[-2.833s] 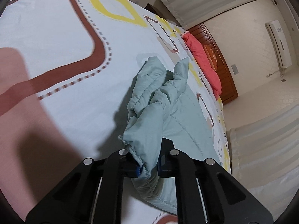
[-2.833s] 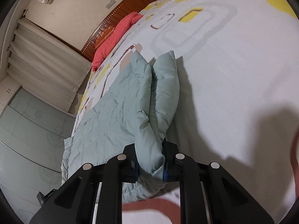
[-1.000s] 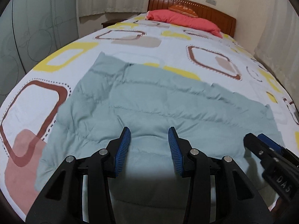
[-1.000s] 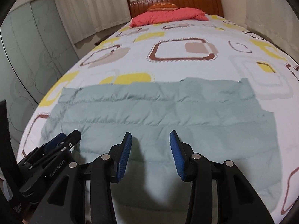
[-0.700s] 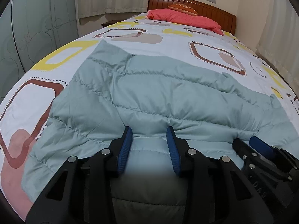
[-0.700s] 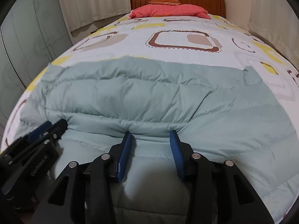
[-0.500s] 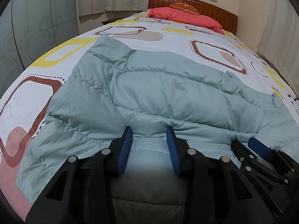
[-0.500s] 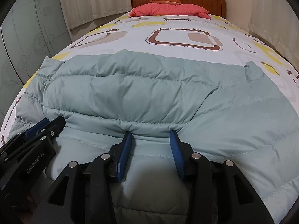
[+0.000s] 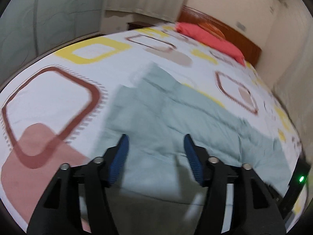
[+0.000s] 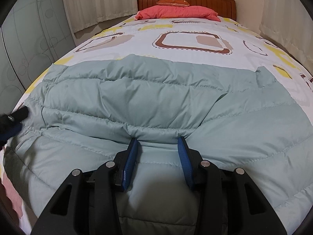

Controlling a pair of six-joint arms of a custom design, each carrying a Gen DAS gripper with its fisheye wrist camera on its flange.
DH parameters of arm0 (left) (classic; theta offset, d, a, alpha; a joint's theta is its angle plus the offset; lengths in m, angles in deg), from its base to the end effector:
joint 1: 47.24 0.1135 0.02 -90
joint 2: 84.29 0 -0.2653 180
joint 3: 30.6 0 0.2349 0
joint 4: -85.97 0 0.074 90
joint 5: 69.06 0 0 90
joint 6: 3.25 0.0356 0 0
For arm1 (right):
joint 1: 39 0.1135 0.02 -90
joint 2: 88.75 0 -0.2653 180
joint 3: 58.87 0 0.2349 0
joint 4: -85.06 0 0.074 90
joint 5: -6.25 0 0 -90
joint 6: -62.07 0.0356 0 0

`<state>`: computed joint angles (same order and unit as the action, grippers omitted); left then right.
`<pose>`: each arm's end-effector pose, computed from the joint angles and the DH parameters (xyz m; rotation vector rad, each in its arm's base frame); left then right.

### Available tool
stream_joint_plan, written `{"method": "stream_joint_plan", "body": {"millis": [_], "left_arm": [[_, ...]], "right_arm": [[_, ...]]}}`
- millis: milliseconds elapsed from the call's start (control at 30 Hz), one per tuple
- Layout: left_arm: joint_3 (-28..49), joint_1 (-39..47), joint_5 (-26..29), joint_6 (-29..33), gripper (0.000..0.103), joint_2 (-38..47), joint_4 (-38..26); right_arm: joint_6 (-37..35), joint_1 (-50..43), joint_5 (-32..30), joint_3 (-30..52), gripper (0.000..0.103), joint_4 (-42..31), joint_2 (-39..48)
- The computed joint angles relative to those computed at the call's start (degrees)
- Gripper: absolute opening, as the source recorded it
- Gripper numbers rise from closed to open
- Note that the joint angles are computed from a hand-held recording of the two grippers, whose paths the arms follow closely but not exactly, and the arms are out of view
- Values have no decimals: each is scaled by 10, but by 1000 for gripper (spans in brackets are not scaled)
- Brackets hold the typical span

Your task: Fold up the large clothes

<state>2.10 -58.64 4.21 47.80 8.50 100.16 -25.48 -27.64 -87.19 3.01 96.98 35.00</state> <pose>0.2228 -0.0345 0.0972 -0.6886 2.2269 -0.0913 0.3414 0.0708 0.0431 -0.2169 2.4391 0.1803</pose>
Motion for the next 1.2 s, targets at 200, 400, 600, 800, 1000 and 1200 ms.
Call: {"method": "stream_joint_plan", "body": {"millis": [200,400,600,800,1000,1200], "left_arm": [[-99,176,170,-30,72,13,129],[-139,273,337,-71,72,191,356],[-95,255,371,-93,72,255,395],[-95,230,334,-103,35,296,441],[-98,207,302,-109,26,295,443],[-104,212,314,-114,25,298,451]], "right_arm": [[1,0,-2,-3,43,6,0],[0,-1,-2,-4,43,8,0],[-2,0,2,-4,43,8,0],[-2,5,12,-6,43,7,-5],[4,-7,-4,-14,50,2,-21],[32,-93,-69,-74,61,21,-81]]}}
